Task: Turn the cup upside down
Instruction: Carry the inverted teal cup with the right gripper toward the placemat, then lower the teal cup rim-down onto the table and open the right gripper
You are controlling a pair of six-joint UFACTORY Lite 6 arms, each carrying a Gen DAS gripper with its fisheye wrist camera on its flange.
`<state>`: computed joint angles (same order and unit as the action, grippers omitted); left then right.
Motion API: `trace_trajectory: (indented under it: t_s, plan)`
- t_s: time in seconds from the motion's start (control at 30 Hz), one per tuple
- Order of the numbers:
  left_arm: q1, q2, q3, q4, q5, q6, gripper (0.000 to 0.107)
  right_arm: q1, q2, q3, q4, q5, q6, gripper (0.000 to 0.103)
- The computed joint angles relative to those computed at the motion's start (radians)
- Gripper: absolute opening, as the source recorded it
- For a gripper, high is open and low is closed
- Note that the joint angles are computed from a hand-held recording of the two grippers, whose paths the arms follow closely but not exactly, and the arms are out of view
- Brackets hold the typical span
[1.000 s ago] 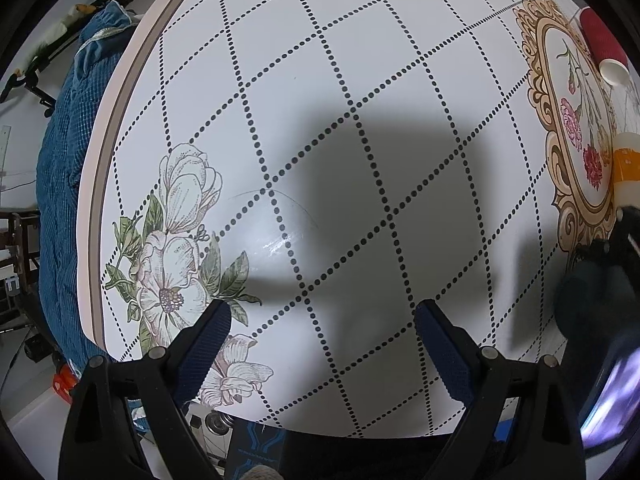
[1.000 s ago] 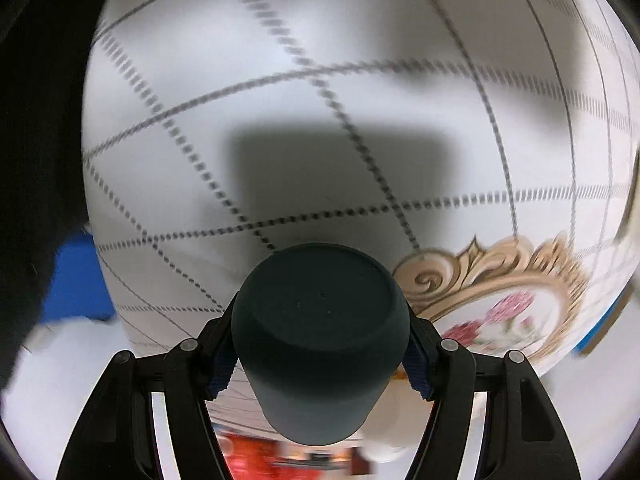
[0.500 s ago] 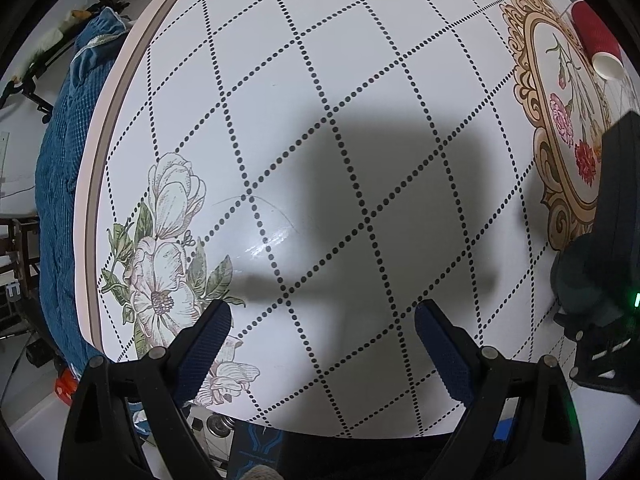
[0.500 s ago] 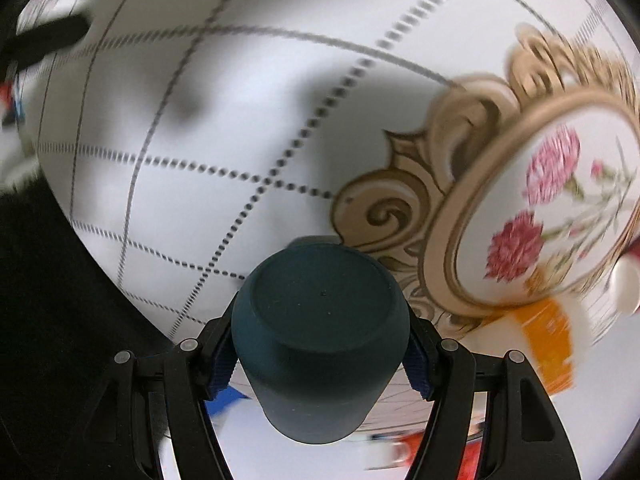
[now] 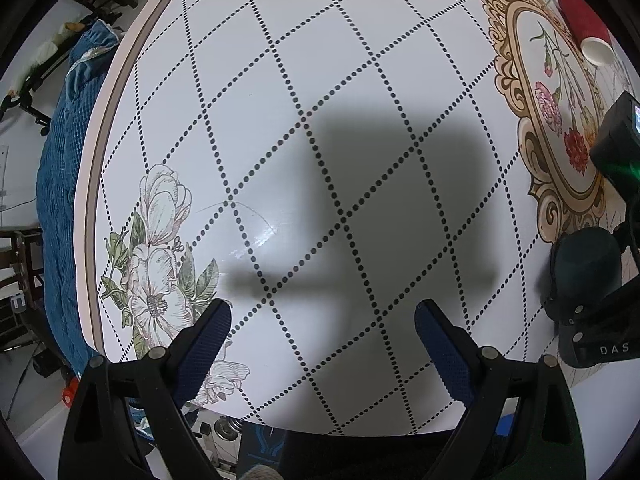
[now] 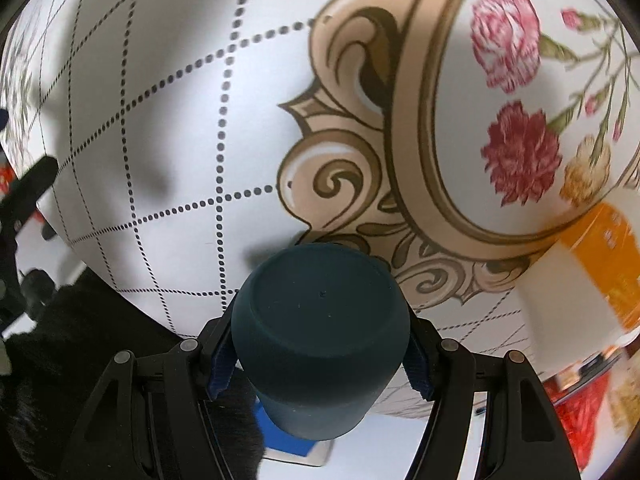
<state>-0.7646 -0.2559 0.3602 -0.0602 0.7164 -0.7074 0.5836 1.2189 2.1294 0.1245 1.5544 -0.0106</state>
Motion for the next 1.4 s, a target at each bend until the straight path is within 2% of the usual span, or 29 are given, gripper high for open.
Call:
trace_trajectory:
  t_s: [0.13, 0.2, 0.37, 0.5, 0.57, 0.6, 0.8, 0.93, 1.13, 1.2, 1.27, 1.33, 1.4]
  plan:
    - [-0.046, 0.032, 0.032, -0.007, -0.003, -0.034, 0.094, -0.086, 0.043, 0.073, 0.014, 0.035, 0.004, 0.072]
    - [-0.066, 0.044, 0.045, -0.01, -0.004, -0.048, 0.094, -0.126, 0.01, 0.034, 0.007, 0.037, -0.008, 0.081]
    - [-0.126, 0.09, 0.087, -0.018, -0.011, -0.086, 0.094, -0.148, 0.054, 0.191, -0.036, 0.12, -0.041, 0.081]
    - [-0.167, 0.099, 0.106, -0.018, -0.005, -0.113, 0.094, -0.15, -0.036, 0.064, -0.061, 0.086, -0.054, 0.08]
    - [-0.202, 0.118, 0.131, -0.017, -0.002, -0.143, 0.094, -0.171, -0.092, -0.008, -0.063, 0.044, -0.056, 0.071]
    - [-0.216, 0.124, 0.138, -0.018, -0.001, -0.155, 0.094, -0.176, -0.103, -0.02, -0.061, 0.028, -0.054, 0.071]
    - [-0.248, 0.09, 0.146, -0.028, 0.031, -0.192, 0.094, -0.206, -0.335, -0.246, -0.047, -0.155, -0.024, 0.071]
    - [-0.223, 0.066, 0.134, -0.029, 0.039, -0.183, 0.094, -0.277, -0.45, -0.271, -0.05, -0.244, -0.025, 0.071]
    - [-0.196, 0.069, 0.173, -0.017, 0.063, -0.187, 0.094, -0.29, -0.717, -0.507, -0.111, -0.596, 0.047, 0.071]
    - [-0.149, 0.074, 0.187, -0.008, 0.073, -0.152, 0.094, -0.244, -0.817, -0.643, -0.148, -0.752, 0.179, 0.071]
    - [-0.106, 0.097, 0.206, -0.001, 0.073, -0.123, 0.094, -0.114, -0.857, -0.772, -0.225, -0.911, 0.389, 0.071]
    - [-0.09, 0.119, 0.228, 0.01, 0.074, -0.118, 0.094, -0.076, -0.865, -0.831, -0.333, -0.991, 0.562, 0.071]
    - [-0.116, 0.156, 0.253, 0.024, 0.063, -0.149, 0.094, -0.068, -0.863, -0.872, -0.376, -1.048, 0.637, 0.071]
